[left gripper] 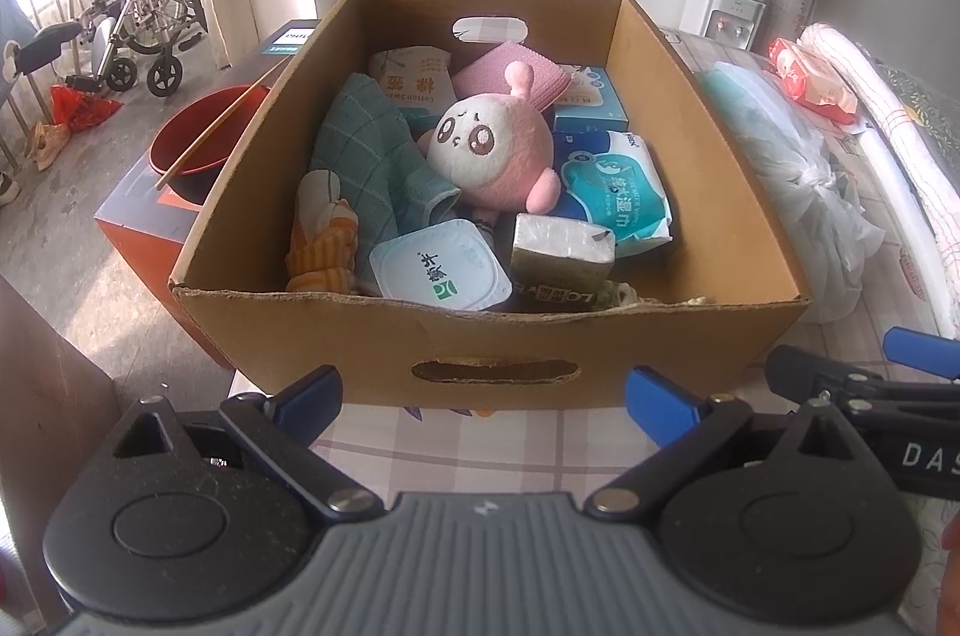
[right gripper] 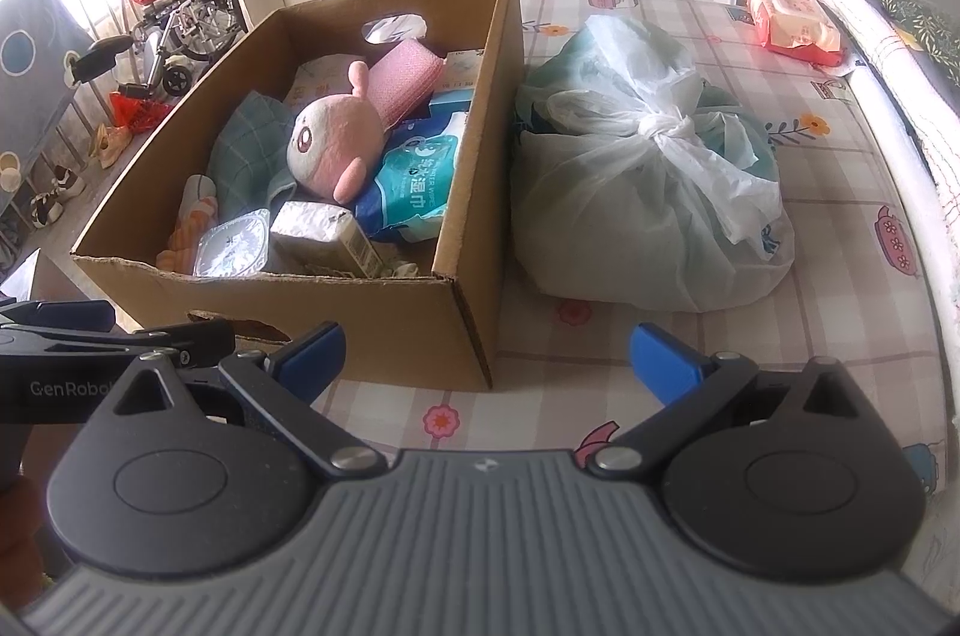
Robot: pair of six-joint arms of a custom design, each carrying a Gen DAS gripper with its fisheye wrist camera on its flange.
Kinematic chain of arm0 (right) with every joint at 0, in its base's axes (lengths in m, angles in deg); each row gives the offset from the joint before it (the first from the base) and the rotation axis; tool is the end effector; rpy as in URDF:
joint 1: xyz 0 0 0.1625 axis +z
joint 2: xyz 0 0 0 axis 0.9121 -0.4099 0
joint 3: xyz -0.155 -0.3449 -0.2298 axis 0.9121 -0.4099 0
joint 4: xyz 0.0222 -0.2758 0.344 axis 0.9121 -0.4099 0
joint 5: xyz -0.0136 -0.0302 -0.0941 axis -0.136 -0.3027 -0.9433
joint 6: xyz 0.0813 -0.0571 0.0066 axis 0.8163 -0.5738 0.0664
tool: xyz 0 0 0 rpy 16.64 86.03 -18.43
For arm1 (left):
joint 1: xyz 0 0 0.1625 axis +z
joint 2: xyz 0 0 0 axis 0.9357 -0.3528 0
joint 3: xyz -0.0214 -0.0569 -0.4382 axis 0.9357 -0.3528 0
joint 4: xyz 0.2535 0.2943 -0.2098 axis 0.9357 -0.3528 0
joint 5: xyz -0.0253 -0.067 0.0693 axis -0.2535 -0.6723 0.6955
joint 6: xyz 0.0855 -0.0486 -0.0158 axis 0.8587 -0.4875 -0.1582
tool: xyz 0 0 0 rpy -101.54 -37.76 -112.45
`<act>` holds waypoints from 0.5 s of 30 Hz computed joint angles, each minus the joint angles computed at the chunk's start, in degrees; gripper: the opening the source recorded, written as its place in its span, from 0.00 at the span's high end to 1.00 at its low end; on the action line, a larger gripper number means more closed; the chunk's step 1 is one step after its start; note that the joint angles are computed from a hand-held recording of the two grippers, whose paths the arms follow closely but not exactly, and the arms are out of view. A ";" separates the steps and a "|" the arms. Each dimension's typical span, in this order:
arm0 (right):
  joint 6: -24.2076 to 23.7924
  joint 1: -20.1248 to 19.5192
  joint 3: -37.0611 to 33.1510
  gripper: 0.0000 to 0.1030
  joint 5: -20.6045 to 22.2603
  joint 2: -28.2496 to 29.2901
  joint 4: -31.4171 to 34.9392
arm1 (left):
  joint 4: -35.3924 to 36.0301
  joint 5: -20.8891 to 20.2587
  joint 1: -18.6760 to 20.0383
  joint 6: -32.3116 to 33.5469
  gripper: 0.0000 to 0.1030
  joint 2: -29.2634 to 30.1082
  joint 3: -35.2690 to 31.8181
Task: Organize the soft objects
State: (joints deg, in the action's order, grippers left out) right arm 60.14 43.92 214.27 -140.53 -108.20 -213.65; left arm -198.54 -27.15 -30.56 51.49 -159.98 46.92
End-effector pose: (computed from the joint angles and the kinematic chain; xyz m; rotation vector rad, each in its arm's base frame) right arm 0.2318 -0.4373 0.2635 0.3330 -2.3795 0.8683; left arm -0.2766 -0.4914 0.2703 0.4334 2.3171 -0.6660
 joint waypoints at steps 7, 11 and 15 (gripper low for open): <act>0.22 -0.18 -0.35 0.01 0.06 0.21 0.89 | 0.61 -0.23 0.30 -0.55 0.02 0.19 -0.30; 0.19 -0.30 -0.51 0.01 0.12 0.34 1.20 | 0.93 -0.29 0.36 -0.77 0.02 0.16 -0.36; 0.34 -0.38 -0.68 0.01 0.22 0.43 1.65 | 1.20 -0.32 0.47 -0.98 0.02 0.19 -0.43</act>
